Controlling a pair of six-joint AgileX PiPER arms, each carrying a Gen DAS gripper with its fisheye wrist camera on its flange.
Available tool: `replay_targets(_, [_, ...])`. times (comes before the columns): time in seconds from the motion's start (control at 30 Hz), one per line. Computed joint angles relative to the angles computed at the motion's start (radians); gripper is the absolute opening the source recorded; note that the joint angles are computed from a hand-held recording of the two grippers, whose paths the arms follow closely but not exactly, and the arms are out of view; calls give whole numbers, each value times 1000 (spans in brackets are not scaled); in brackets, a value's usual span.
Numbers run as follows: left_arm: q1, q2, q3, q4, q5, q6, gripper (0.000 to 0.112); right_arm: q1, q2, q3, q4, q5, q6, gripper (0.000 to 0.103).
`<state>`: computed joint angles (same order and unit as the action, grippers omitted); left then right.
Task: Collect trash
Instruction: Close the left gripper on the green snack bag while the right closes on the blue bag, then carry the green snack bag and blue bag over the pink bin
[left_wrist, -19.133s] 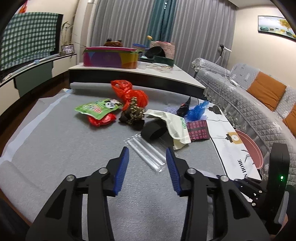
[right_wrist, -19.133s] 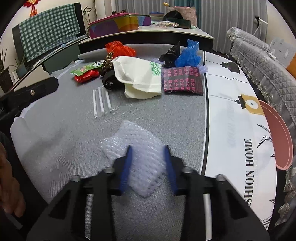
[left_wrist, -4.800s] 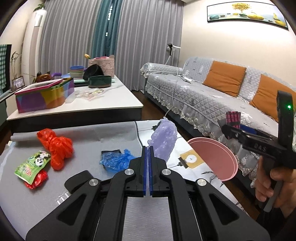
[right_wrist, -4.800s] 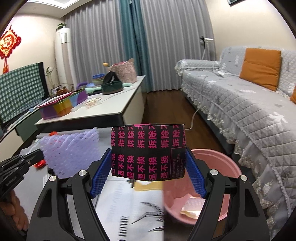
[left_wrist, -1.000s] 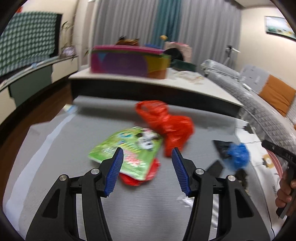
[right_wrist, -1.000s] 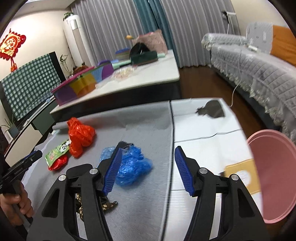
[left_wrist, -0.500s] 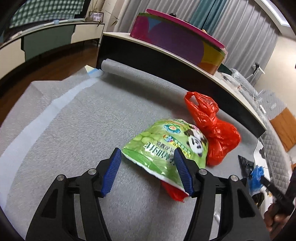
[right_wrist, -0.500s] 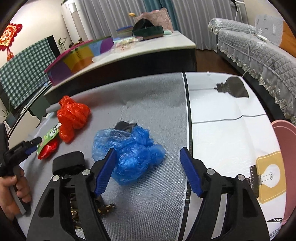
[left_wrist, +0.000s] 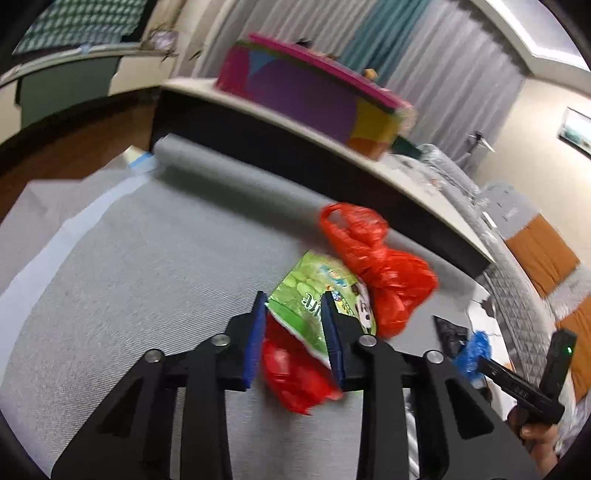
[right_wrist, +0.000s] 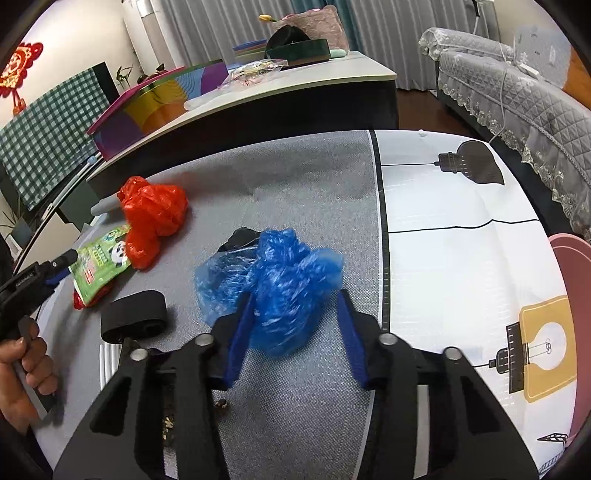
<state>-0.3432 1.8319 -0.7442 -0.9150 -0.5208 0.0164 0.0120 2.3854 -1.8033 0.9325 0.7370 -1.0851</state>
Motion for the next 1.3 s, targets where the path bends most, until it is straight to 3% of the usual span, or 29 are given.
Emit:
replay_targets(0.17, [-57,-3,-43,-24,-5,93,25,-6,-21,40,27,-4,-45,26])
replay_targets(0.47, [-77,31,-128,-62,72,133,26,-31,-56,86,65,-2,-107,22])
replay_targets(0.63, [-107,40,-179,-154,67,229,12,-54,-68,94,88,8,-129,22])
replay_targets(0.9, [-188,34,-249,-307,32,453,2,-98,-87,108,124,27,-159,21])
replay_targets(1.13, [-276,18,-299,-486,-58,669,2,-146,-139,165,181,50,-230,21])
replay_targets(1.3, [-326,14,-329,-544,-108,731,2,-182,-175,210,217,60,-273,21])
